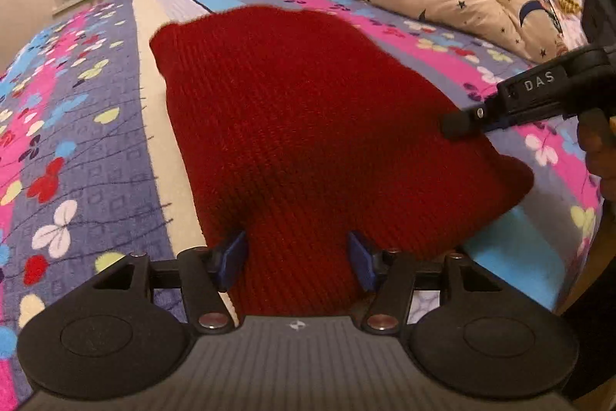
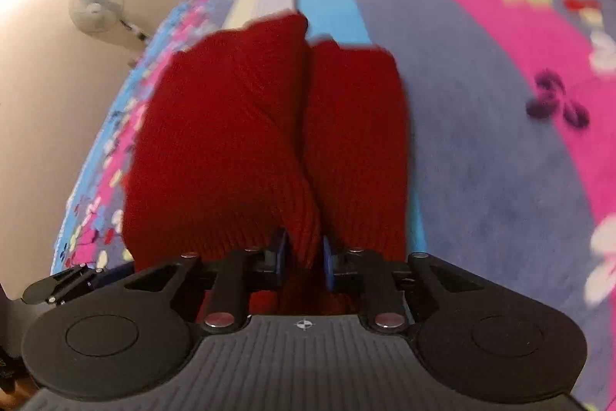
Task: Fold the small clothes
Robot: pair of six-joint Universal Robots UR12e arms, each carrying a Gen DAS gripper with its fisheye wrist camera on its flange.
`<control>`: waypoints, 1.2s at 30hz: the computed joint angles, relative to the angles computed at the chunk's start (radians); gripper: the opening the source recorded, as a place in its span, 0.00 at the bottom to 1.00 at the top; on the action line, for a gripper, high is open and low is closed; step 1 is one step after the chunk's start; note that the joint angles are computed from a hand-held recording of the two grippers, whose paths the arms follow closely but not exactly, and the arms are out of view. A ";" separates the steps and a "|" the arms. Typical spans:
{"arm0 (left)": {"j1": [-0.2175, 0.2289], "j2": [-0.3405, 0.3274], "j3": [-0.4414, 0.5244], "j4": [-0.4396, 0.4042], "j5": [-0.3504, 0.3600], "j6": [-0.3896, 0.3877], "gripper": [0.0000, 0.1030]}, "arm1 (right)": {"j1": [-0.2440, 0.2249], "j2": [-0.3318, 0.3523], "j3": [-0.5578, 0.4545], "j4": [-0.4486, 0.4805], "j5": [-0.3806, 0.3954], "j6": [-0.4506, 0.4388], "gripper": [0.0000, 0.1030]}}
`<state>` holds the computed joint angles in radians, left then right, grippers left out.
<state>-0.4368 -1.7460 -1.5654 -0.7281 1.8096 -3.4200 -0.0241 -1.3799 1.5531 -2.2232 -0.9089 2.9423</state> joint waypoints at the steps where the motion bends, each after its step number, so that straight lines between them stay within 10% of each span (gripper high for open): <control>1: 0.011 0.003 0.006 -0.003 -0.026 -0.026 0.63 | 0.001 -0.004 0.011 -0.054 -0.009 0.018 0.36; 4: 0.046 0.010 0.018 0.030 -0.083 -0.101 0.75 | -0.003 0.007 0.013 -0.141 -0.041 0.163 0.65; 9: 0.084 0.000 0.036 0.105 -0.040 -0.229 0.91 | 0.003 0.043 -0.023 -0.079 -0.083 0.263 0.81; 21: 0.205 -0.073 0.043 0.089 -0.364 -0.486 1.00 | 0.003 0.078 -0.059 0.025 -0.059 0.363 0.88; 24: 0.223 -0.087 0.032 0.127 -0.415 -0.545 1.00 | -0.007 0.088 -0.062 0.037 -0.004 0.375 0.82; 31: 0.227 -0.089 0.039 0.131 -0.414 -0.524 0.81 | 0.008 0.098 -0.067 -0.013 0.005 0.350 0.28; 36: 0.222 -0.057 0.058 0.091 -0.356 -0.477 0.68 | 0.031 0.104 -0.064 -0.099 -0.003 0.421 0.21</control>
